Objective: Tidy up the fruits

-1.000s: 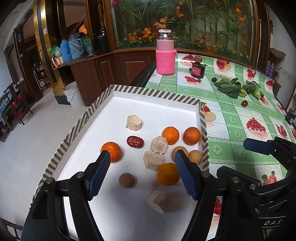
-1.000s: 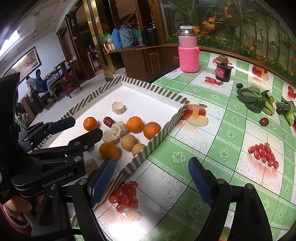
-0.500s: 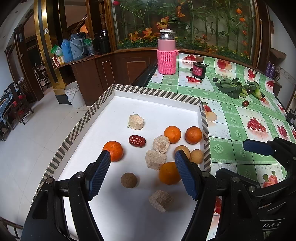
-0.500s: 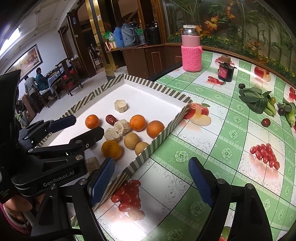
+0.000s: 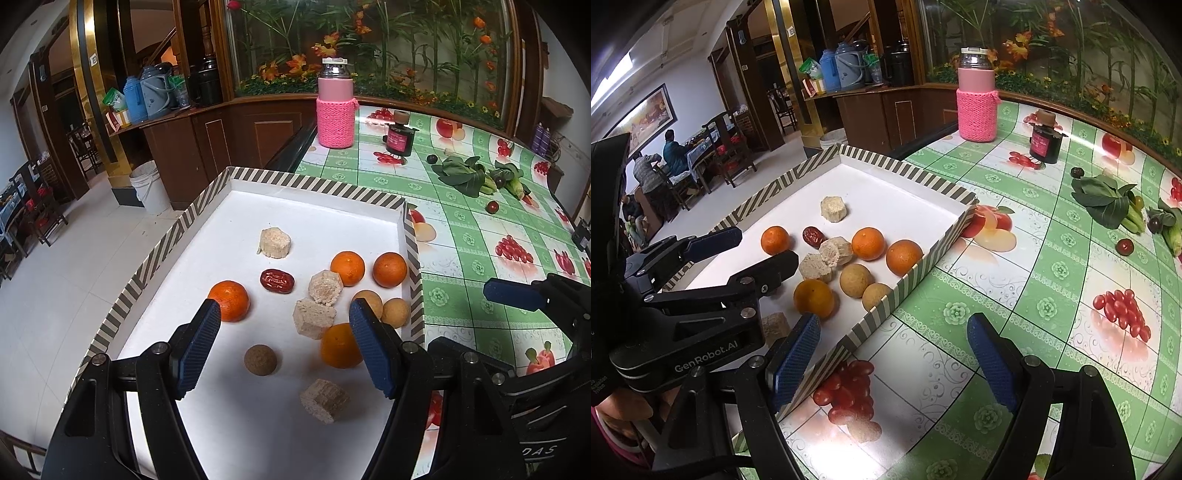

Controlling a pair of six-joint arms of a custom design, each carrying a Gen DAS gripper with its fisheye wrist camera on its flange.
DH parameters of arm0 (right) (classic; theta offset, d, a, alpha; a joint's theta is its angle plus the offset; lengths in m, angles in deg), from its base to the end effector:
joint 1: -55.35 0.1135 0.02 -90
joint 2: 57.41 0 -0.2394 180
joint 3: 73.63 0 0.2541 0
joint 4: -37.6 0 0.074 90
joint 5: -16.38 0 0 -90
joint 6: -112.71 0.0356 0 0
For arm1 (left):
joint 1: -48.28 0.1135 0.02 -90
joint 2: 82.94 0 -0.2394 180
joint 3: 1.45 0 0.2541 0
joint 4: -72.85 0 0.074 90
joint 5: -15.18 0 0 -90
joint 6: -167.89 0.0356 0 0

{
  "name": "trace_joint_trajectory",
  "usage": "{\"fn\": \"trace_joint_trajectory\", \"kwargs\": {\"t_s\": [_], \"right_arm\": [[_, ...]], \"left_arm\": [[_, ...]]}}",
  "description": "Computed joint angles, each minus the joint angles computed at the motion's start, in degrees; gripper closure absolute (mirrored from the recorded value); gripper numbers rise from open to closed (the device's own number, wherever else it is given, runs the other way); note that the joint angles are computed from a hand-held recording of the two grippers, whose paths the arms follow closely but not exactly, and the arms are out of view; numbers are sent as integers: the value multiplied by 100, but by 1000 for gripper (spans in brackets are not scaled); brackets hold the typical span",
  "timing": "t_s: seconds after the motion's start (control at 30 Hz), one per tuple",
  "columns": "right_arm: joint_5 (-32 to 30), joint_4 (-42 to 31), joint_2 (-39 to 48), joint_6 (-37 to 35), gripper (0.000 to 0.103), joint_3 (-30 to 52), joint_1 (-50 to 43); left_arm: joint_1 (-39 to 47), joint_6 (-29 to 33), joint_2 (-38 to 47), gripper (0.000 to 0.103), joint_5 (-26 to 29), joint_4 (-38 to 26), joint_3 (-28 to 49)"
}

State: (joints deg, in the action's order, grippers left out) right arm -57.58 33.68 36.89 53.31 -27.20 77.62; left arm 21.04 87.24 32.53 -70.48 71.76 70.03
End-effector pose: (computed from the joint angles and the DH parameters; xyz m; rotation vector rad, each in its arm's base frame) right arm 0.2585 0.0952 0.0788 0.2942 2.4100 0.0680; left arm 0.3394 -0.1777 0.0756 0.7784 2.2361 -0.2408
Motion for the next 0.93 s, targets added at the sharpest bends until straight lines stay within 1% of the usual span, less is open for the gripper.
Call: {"fn": "trace_joint_trajectory", "kwargs": {"t_s": [0.17,0.53,0.77,0.87,0.93], "right_arm": [[-19,-34,18,11,20,29,-1],[-47,-60,65,-16,19,69,-15],[-63,-22,57,-27,19,18,-42],[-11,-59,-106,-9,19,-111,-101],[44,-107,-273,16,19,-234,-149]], "left_arm": [[37,-40,52,31,46,-127,98],[31,-76,45,31,38,-144,108],[-85,42,-5,31,-118,206,-80],[-177,13,-55,31,-86,8,-26],[-274,-46,-106,26,-88,-92,-7]]}}
